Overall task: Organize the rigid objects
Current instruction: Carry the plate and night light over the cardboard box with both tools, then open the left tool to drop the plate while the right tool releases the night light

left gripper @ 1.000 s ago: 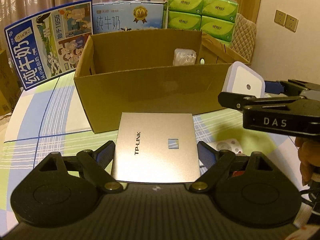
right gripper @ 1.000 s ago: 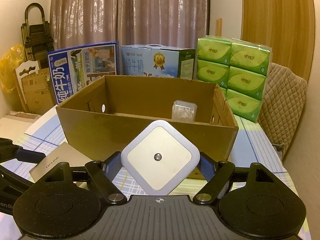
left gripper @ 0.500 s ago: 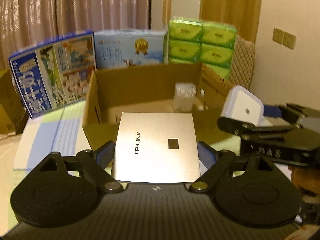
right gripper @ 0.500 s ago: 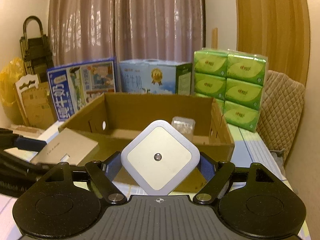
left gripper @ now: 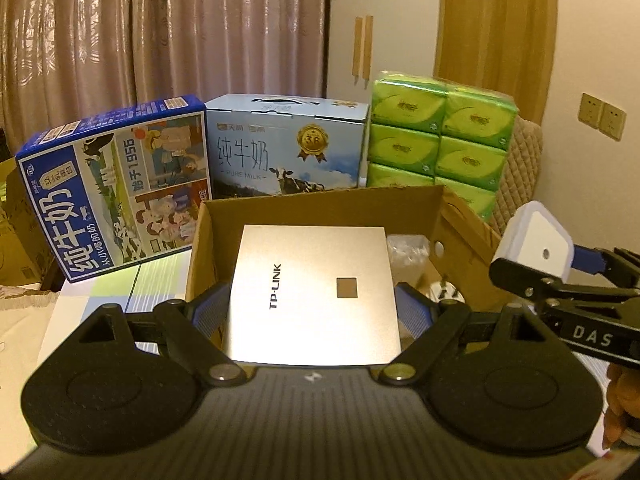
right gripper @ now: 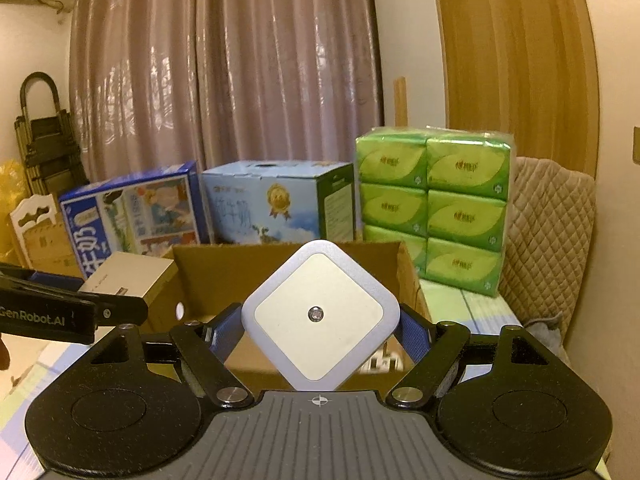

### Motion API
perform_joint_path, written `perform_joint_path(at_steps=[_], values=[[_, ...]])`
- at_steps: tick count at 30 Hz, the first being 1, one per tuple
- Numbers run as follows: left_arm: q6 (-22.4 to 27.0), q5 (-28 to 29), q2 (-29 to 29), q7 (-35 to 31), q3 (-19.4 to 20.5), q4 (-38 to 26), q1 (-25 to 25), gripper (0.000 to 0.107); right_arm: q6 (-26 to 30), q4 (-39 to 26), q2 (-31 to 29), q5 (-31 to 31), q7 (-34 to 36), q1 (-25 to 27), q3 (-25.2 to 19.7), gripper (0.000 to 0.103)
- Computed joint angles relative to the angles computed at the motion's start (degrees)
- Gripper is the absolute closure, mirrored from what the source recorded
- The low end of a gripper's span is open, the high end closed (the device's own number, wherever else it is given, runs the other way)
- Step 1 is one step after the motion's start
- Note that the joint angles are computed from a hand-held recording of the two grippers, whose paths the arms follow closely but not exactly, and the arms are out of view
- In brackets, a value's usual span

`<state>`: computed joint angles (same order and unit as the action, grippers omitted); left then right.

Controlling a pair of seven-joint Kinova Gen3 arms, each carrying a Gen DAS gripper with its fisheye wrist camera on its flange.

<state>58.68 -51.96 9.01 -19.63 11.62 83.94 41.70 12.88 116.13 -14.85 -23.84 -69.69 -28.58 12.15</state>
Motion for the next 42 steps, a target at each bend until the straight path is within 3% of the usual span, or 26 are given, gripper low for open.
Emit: perform_joint_path(at_steps=[7,14,33,42], values=[[-2.78,0.99,2.01,0.25,-1.78,-1.38,-1.46,0.022,-1.11,-2.87,5.24,-2.89,1.25,-0.48,1.76,0.026],[-5.07,3.29,3.21,-0.50,-3.31,-1.50,-2.27,0.022,-0.43,-5.23,9.26,-13.87,10.91,-0.31,3.99,0.026],[-10.14,5.76,3.67,0.66,-5.11,1.34,-3.10,0.022,2.86,-5.98,12.03,-16.94,13.02,13.70,-7.99,0.026],[-8.92,4.35,3.58,3.00,-5.22,1.38,-2.89,0.022,3.19,-6.17,12.11,-17.25,13.41,16.99,-11.08,0.026]])
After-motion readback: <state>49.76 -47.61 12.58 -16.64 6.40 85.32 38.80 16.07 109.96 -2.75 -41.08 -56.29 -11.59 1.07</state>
